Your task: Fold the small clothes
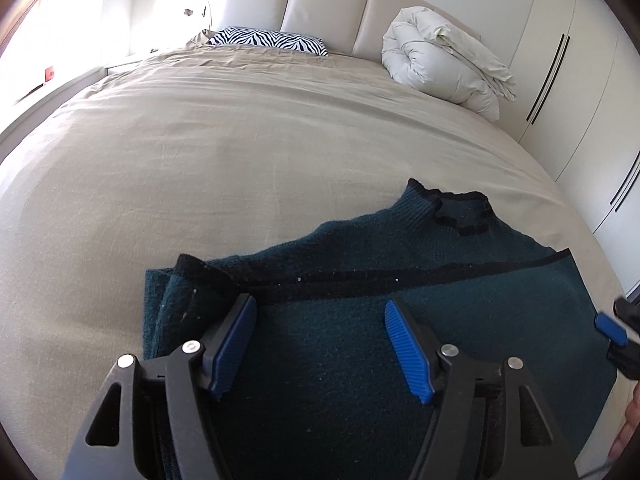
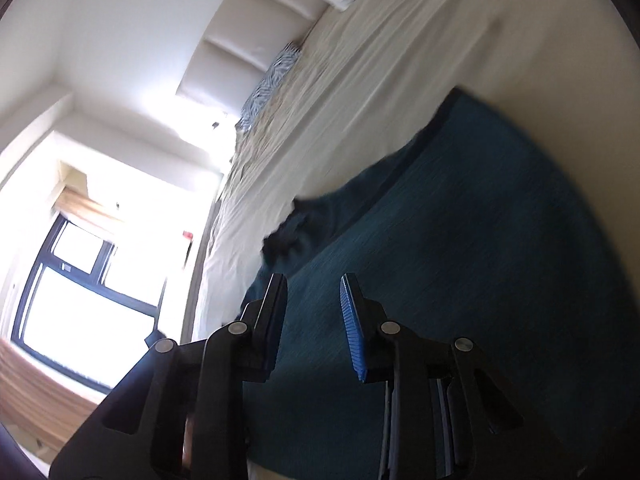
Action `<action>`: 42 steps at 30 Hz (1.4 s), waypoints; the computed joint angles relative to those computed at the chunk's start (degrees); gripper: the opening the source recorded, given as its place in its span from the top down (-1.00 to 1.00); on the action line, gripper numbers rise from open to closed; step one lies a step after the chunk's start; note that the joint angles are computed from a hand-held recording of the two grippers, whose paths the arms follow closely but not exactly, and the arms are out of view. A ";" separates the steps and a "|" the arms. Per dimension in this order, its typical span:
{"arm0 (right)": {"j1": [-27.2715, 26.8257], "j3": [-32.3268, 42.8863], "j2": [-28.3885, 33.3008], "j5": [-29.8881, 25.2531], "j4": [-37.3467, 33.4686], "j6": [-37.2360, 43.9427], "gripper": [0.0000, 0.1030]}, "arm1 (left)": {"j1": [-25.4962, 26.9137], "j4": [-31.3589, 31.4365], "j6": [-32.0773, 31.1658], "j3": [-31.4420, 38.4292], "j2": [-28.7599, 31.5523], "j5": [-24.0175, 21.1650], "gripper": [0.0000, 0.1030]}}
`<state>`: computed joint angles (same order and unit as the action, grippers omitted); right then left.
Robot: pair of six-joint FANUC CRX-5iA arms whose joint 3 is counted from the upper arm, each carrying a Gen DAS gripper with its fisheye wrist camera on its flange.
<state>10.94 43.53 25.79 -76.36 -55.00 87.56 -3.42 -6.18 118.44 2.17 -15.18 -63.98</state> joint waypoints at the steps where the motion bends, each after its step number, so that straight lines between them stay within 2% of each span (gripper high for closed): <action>1: 1.07 0.68 0.69 -3.13 -1.80 0.92 0.48 | -0.09 -0.11 0.09 0.07 0.04 -0.04 -0.34; 3: 3.87 0.09 1.10 -6.09 -2.64 2.18 0.48 | -0.32 -0.37 0.31 0.24 0.18 -0.08 -0.34; 6: 6.83 -3.90 -0.48 -6.68 1.46 3.30 0.48 | -0.30 -0.25 0.31 0.20 0.17 0.04 -0.34; 8: 4.68 -6.32 -1.24 -5.87 -1.79 4.11 0.49 | -0.53 -0.57 0.52 0.41 0.34 0.02 -0.34; 14: -2.87 -9.77 -3.41 -1.40 -3.03 3.78 0.49 | -0.38 -0.36 0.38 0.21 0.20 0.15 -0.34; 16: -5.05 -12.08 -5.17 1.82 -1.64 3.65 0.50 | -0.04 0.26 0.12 -0.11 0.07 0.52 -0.34; 19: -6.01 -15.00 -7.62 6.91 3.00 0.83 0.50 | 2.61 4.81 -1.96 -1.94 -1.44 1.65 -0.36; 22: -6.29 -16.35 -9.73 8.88 4.91 -1.17 0.48 | 0.73 2.89 3.64 0.61 -3.10 -2.83 -0.34; 24: -6.86 -17.04 -10.84 7.58 1.11 0.77 0.46 | -1.62 3.91 4.91 0.06 -5.80 -1.51 -0.34; 27: -4.64 -16.24 -10.60 2.36 -3.15 3.64 0.46 | -8.51 2.16 6.78 1.17 -6.17 -1.79 -0.35; 31: 0.38 -14.92 -8.35 -2.60 -5.67 4.81 0.46 | -11.10 4.27 7.79 -1.20 -5.12 -3.18 -0.35; 32: 1.23 -14.41 -7.32 -3.81 -5.58 4.48 0.46 | -10.33 5.34 7.73 -2.97 -5.86 -2.67 -0.32; 34: 2.48 -15.08 -6.82 -3.24 -2.87 2.45 0.46 | -8.36 7.43 6.57 -6.15 -8.22 -1.21 -0.15; 37: -1.65 -17.45 -6.84 -1.75 -7.21 2.41 0.47 | -3.16 13.71 2.71 -10.79 -12.34 0.15 -0.09; 41: -8.23 -19.95 -8.85 1.37 -7.24 0.54 0.47 | 3.81 22.27 -2.65 -18.34 -18.96 2.26 -0.09; 42: -9.45 -20.57 -9.39 2.07 -6.81 0.25 0.47 | 4.92 22.82 -3.12 -19.10 -20.21 1.74 -0.09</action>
<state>1.49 22.96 16.40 -74.29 -61.81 87.81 1.50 16.64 115.32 -16.93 -35.39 -62.23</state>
